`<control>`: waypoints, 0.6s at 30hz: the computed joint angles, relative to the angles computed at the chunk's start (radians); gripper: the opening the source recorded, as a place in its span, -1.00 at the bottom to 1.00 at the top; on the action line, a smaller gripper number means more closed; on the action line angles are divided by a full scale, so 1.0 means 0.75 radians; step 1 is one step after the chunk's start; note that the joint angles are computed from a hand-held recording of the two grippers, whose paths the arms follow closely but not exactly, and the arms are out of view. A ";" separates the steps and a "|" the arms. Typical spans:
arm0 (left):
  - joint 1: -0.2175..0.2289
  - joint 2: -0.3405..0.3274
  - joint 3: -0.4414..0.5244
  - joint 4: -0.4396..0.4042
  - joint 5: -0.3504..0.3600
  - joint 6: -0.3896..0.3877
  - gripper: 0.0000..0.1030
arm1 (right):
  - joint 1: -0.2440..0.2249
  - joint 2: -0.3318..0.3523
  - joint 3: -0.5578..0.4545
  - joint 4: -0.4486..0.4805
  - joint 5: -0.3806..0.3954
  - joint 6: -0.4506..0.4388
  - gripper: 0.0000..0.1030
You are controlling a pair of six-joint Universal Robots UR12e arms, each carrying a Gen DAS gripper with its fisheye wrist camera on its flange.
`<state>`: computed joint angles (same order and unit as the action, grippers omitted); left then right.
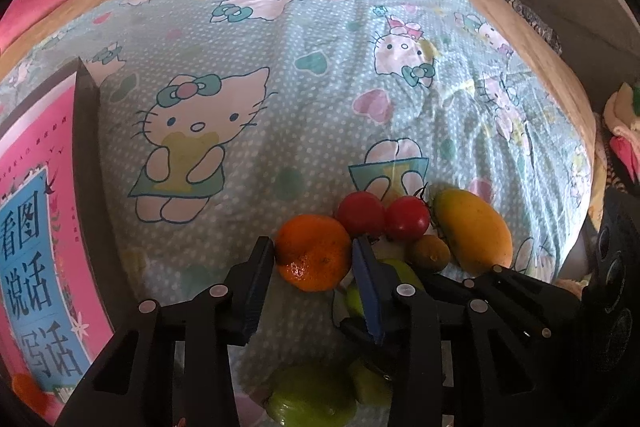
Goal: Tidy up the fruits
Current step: 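Grasp a mandarin with the left tool while the right tool grasps a green lime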
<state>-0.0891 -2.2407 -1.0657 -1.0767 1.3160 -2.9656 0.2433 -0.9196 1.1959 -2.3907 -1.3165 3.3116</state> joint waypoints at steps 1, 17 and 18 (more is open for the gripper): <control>0.005 0.001 -0.002 0.000 -0.018 -0.008 -0.21 | -0.002 -0.002 0.004 -0.004 0.006 0.004 -0.15; 0.038 0.054 -0.065 0.016 -0.052 -0.031 -0.22 | -0.015 -0.040 0.064 -0.097 0.066 0.036 -0.15; 0.041 0.060 -0.073 0.021 -0.056 -0.035 -0.22 | -0.016 -0.040 0.065 -0.101 0.069 0.038 -0.15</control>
